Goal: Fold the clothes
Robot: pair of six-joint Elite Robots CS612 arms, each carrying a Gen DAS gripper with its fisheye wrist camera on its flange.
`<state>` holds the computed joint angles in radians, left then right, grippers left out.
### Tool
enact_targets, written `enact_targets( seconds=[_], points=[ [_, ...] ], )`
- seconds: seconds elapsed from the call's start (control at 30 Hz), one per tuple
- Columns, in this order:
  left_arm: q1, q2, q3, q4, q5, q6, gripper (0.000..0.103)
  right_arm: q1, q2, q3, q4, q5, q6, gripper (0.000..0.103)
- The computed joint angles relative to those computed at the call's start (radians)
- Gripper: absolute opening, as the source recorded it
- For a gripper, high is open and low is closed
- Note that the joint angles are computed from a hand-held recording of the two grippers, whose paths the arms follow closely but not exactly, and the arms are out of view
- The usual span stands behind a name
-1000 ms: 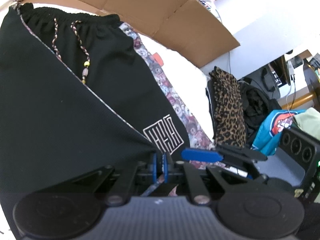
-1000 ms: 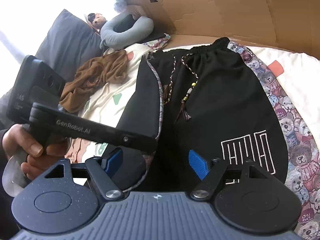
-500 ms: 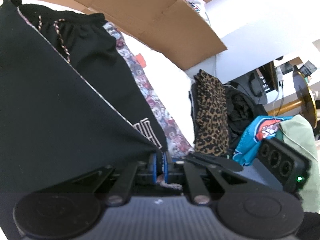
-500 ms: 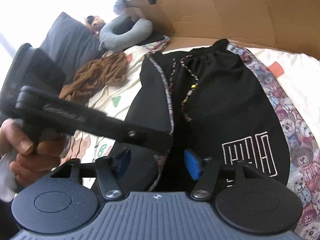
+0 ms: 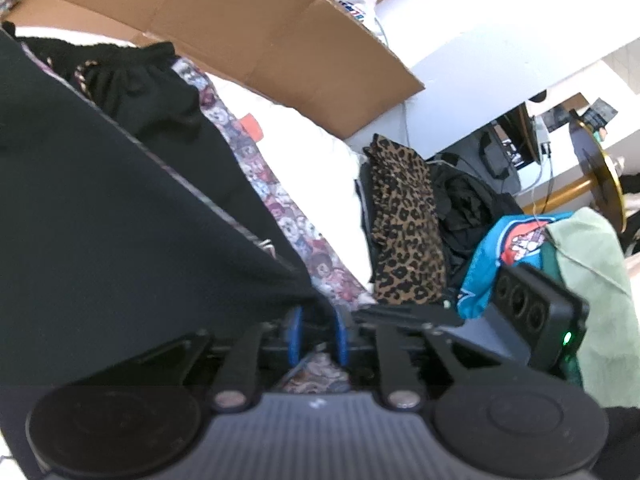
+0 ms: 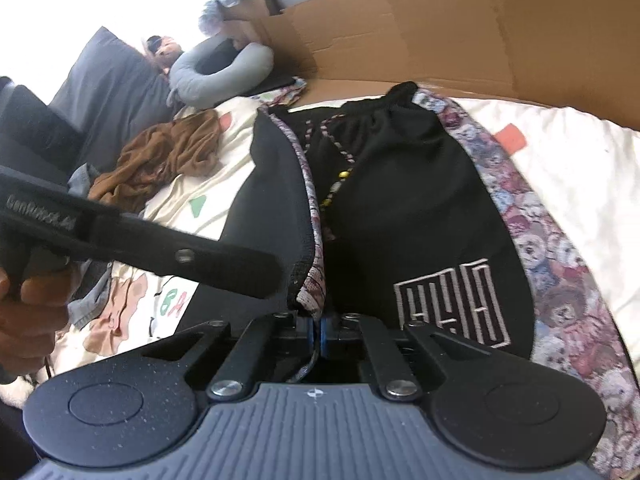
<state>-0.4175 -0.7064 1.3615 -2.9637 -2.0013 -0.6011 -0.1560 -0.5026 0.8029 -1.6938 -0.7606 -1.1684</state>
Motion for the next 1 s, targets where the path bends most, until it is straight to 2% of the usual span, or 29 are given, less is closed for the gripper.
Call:
enact_targets(
  seconds=[0.2, 0.53, 0.87, 1.0],
  points=[
    [-0.003, -0.017, 0.029, 0.058, 0.069, 0.04, 0.026, -0.011, 0.02, -0.033, -0.038, -0.005, 0.082, 0.001],
    [0.0, -0.034, 0.063, 0.188, 0.136, 0.072, 0.03, -0.029, 0.048, -0.079, -0.11, -0.042, 0.208, 0.001],
    [0.008, -0.037, 0.079, 0.286, 0.165, 0.082, 0.033, -0.033, 0.093, -0.116, -0.176, -0.149, 0.364, 0.001],
    [0.008, -0.04, 0.09, 0.328, 0.165, 0.099, 0.033, -0.032, 0.106, -0.125, -0.182, -0.193, 0.396, 0.001]
  ],
)
